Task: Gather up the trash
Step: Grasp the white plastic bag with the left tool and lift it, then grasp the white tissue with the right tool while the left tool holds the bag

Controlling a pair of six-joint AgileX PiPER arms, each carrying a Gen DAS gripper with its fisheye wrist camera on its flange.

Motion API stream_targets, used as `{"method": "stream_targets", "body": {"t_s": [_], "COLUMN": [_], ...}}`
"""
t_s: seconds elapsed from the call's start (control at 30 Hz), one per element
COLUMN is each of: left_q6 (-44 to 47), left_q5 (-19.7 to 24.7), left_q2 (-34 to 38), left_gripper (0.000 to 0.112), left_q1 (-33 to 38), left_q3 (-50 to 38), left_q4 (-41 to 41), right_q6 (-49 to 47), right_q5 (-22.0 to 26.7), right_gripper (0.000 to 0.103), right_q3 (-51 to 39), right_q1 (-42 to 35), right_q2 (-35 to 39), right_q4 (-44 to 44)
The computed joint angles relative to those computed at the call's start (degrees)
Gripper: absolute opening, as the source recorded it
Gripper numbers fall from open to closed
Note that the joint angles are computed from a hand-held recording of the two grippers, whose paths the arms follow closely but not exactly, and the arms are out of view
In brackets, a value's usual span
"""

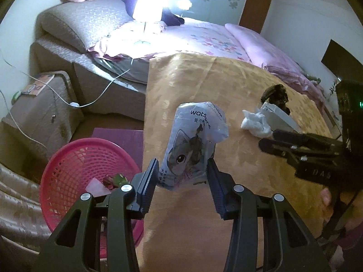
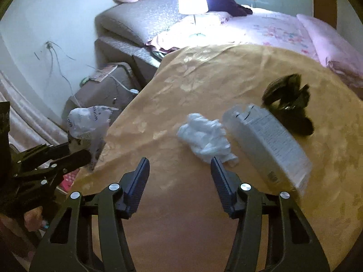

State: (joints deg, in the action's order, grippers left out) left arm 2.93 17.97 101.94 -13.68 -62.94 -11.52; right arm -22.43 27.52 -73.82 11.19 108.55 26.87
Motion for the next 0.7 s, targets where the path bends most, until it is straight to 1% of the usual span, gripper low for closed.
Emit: {"method": "stream_targets", "body": {"t_s": [0.07, 0.17, 0.3, 0.33, 0.37, 0.43, 0.47, 0.53, 0.6, 0.7], "left_q6": [-0.4, -0.9, -1.2, -1.7, -1.8, -2.1, -1.9, -1.0, -0.5, -0.2], "left_q5": [-0.1, 0.1, 0.0, -0.1, -0.3, -0.4, -0.4, -0.3, -0.2, -0.3], "left_q2": [-0.1, 0.1, -0.1, -0.2, -0.2, -0.1, -0.1, 0.1, 0.2, -0.1], "left_gripper": [0.042, 0.042, 0.042, 0.042, 0.042, 0.042, 0.042, 0.042, 0.042, 0.042], "left_q1": [0.2, 0.7, 1.1, 1.2, 1.3, 1.6, 1.8, 2.3, 2.7, 3.1], "left_q3": [0.1, -0.1, 0.1, 0.1, 0.2, 0.2, 0.1, 0.1, 0.1, 0.5], "left_q4": [0.3, 0.6, 0.8, 1.1, 1.2, 1.2, 0.9, -0.2, -0.8, -1.2], "right_q6": [3.2, 4.9, 4.1, 3.0, 2.8, 0.3, -1.7, -2.1, -0.1, 2.2], "right_q5": [-0.4, -0.3, 1.4, 2.1, 1.9, 3.1, 4.4, 4.6, 3.6, 3.3], "right_gripper": [0.054, 0.054, 0.054, 0.051, 0.048, 0.038, 0.035, 0.035, 0.034, 0.028], "right_q3": [-1.0, -4.0, -7.5, -7.9, -8.1, -8.3, -8.7, -8.5, -8.2, -8.0], "right_q1": [0.2, -0.2, -0.3, -0.1, 0.3, 0.6, 0.5, 1.1, 2.0, 2.5], "right_q2": [0.6, 3.1, 6.6, 7.0, 7.1, 7.2, 7.3, 7.1, 6.9, 6.7], "right_q4": [-3.8, -7.0, -7.5, -6.5, -6.9, -5.1, -3.2, -2.9, -5.2, -7.0]}}
